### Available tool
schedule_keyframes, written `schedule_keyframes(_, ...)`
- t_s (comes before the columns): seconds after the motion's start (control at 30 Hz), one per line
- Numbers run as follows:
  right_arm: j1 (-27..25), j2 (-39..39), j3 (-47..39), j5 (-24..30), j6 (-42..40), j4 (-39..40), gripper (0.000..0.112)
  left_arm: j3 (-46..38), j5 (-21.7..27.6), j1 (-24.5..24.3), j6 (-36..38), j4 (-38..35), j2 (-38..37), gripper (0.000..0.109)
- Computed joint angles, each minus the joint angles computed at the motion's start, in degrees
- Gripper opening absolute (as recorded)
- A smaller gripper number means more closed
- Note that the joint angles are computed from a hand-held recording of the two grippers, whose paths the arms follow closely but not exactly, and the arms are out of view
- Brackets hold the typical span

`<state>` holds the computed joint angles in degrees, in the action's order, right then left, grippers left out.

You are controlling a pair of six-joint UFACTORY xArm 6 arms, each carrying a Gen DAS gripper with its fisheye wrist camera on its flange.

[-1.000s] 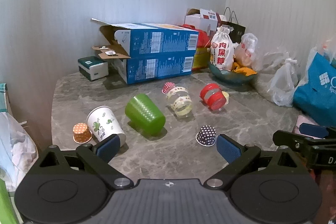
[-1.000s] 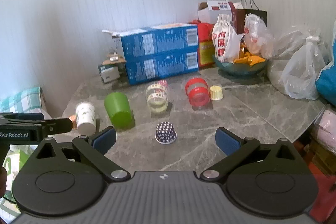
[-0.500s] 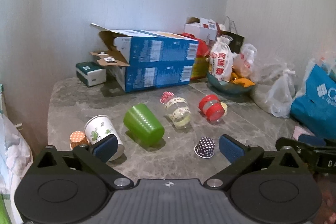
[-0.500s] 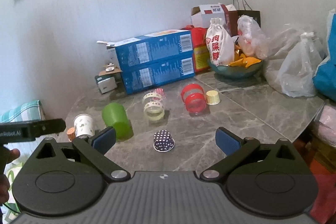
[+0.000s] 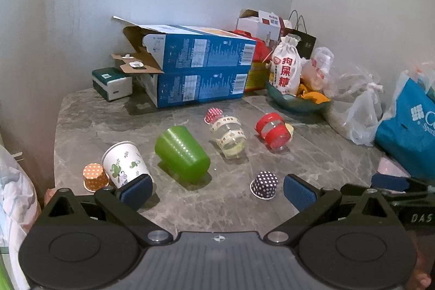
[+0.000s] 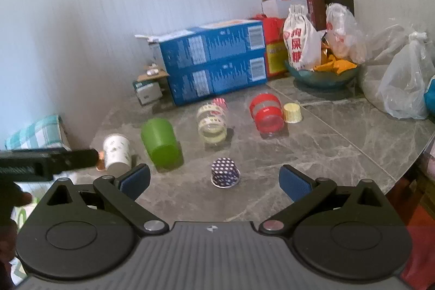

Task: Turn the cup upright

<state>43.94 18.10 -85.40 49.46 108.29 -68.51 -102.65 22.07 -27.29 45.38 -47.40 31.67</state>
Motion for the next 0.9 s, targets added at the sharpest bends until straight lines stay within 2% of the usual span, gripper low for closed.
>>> schedule_keyframes(0.3, -2.5, 0.26, 0.4, -4.78, -0.9, -0.78, 0.102, -5.33, 1.4, 0.31, -7.35, 6.27, 3.78, 0.103)
schedule_keyframes(0.8, -5.08, 0.7, 0.36, -7.95, -2.85, 0.81, 0.102, -9.22, 3.28, -0.08, -11.68, 10.36, 6.75, 0.103)
schedule_keyframes(0.9, -5.2, 0.62, 0.69, -8.35, -2.37, 0.55, 0.102, -9.52, 3.21, -0.03, -10.94, 8.64, 6.98, 0.103)
